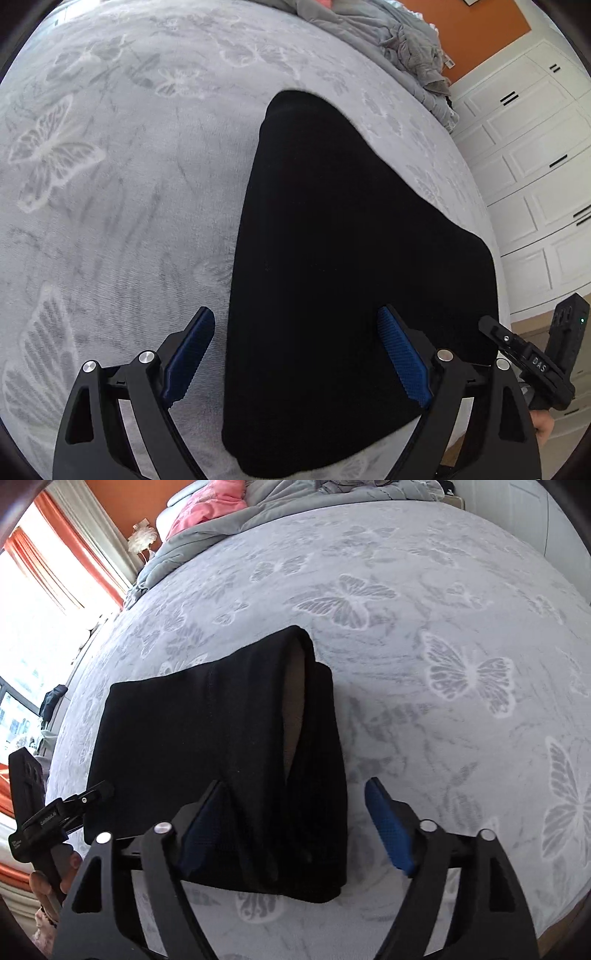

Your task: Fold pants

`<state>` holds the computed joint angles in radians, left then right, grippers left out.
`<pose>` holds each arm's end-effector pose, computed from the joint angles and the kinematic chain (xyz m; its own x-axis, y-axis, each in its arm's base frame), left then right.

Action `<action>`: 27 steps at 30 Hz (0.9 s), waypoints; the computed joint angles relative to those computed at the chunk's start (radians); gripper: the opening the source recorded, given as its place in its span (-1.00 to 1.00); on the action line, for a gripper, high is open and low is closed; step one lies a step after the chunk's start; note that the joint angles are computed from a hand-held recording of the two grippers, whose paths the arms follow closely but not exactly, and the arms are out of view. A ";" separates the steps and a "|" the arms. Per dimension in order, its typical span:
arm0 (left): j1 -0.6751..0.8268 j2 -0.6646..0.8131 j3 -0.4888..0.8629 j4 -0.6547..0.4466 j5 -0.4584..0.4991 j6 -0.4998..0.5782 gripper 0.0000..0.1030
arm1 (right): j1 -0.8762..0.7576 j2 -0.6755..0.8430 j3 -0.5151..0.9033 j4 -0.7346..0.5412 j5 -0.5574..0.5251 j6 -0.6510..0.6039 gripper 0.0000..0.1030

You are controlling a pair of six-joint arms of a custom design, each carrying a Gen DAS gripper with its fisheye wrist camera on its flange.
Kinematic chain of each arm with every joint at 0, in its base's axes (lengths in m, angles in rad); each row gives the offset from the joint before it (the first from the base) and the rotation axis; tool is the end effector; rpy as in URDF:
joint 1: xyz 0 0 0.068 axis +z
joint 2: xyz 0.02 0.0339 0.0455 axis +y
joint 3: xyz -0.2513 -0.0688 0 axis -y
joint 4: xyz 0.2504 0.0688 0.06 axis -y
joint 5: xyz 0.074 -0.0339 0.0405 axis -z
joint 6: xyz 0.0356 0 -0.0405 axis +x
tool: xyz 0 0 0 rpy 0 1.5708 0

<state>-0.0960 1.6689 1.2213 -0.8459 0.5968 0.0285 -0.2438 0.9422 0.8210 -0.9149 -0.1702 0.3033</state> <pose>0.3212 -0.0510 0.2098 -0.9504 0.1152 -0.2890 0.2596 0.8056 -0.5325 0.1797 -0.0385 0.2522 -0.7508 0.4901 -0.4428 0.3965 0.8706 0.2913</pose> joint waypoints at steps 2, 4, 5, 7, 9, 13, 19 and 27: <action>0.008 0.024 -0.008 0.040 0.043 -0.033 0.67 | -0.060 0.060 -0.017 0.012 -0.085 -0.058 0.53; 0.020 0.038 0.003 0.046 0.101 -0.012 0.24 | -0.099 0.107 -0.055 0.046 -0.164 -0.067 0.15; 0.026 0.045 0.016 0.033 0.096 -0.004 -0.01 | -0.102 0.098 -0.069 0.069 -0.181 -0.053 -0.09; 0.070 0.052 0.048 -0.033 0.161 0.039 -0.26 | -0.081 0.032 -0.040 0.032 -0.209 -0.054 -0.34; 0.131 0.041 0.107 -0.178 0.230 0.135 -0.34 | -0.078 -0.068 -0.027 0.009 -0.311 -0.044 -0.35; 0.295 -0.048 0.164 -0.422 0.194 0.399 -0.19 | 0.040 -0.214 -0.049 -0.037 -0.338 0.030 0.01; 0.375 -0.242 -0.040 -0.203 -0.057 0.443 0.05 | 0.255 -0.193 -0.050 -0.010 0.000 0.143 0.12; 0.338 -0.460 -0.186 -0.009 -0.129 0.459 0.37 | 0.402 0.143 0.048 0.186 0.140 0.204 -0.10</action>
